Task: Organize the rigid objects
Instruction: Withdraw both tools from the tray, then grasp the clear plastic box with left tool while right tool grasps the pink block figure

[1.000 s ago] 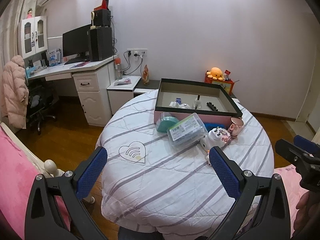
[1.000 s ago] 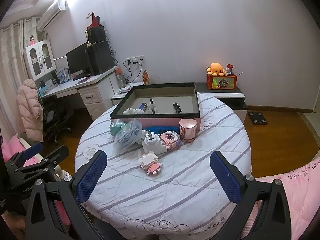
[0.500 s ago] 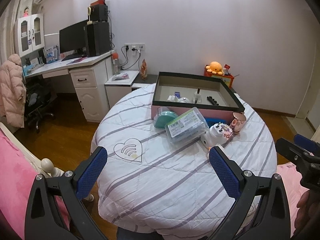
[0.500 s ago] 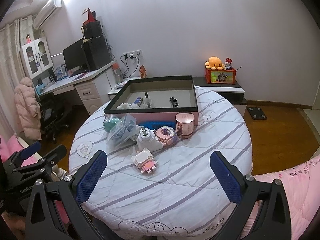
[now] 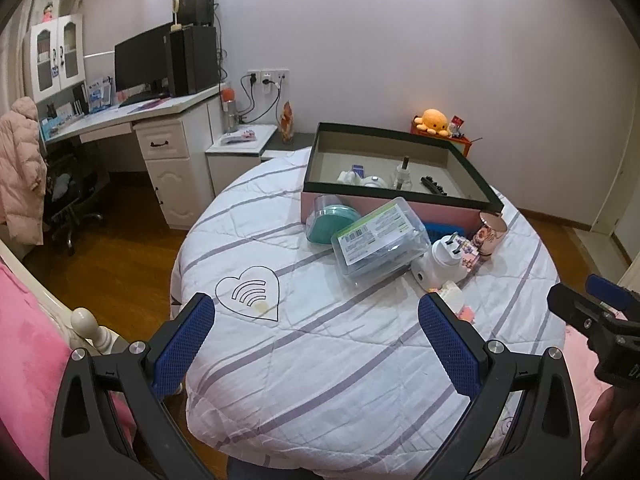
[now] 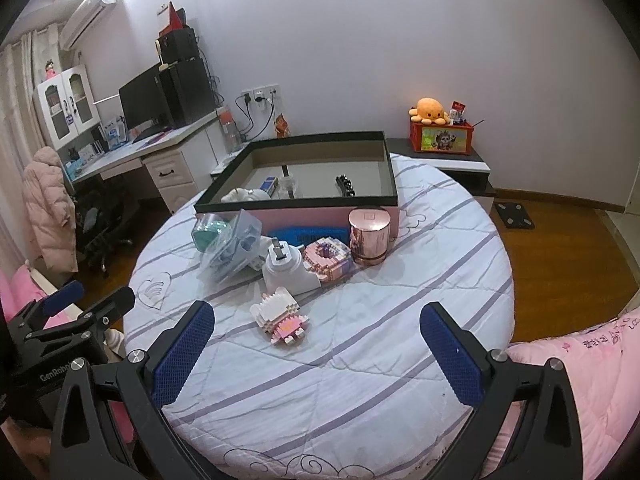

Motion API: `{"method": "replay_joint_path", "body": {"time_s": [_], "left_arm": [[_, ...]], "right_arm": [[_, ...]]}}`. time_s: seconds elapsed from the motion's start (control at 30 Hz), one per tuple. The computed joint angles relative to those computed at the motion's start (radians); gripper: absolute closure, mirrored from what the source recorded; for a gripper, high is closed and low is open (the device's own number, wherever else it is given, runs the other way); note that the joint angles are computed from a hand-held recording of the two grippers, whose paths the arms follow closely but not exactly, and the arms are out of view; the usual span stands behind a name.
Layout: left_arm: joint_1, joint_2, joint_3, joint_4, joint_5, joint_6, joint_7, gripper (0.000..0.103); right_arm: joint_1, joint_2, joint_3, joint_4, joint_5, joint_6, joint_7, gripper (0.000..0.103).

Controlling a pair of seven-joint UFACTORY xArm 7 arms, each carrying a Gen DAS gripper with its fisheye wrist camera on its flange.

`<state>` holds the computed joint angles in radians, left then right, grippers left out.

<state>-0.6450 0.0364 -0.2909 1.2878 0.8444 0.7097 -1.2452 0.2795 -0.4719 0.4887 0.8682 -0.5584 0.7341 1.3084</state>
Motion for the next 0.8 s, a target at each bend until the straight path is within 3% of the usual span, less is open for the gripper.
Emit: {"method": "replay_joint_path", "body": {"time_s": [0.47, 0.63, 0.77, 0.8], "left_arm": [[-0.023, 0.122, 0.057, 0.077, -0.06, -0.011, 0.083, 0.0], [-0.034, 0.163, 0.081, 0.115, -0.096, -0.022, 0.113, 0.0], [-0.045, 0.197, 0.098, 0.146, -0.123, -0.031, 0.141, 0.0], [-0.049, 0.206, 0.102, 0.155, -0.126, -0.031, 0.146, 0.0]], "right_arm": [[0.051, 0.236, -0.102, 0.014, 0.01, -0.143, -0.083, 0.0], [0.079, 0.314, -0.138, 0.056, -0.034, -0.153, -0.103, 0.009], [0.105, 0.36, -0.167, 0.078, -0.062, -0.165, -0.125, 0.033], [0.112, 0.366, -0.169, 0.086, -0.08, -0.149, -0.125, 0.045]]}}
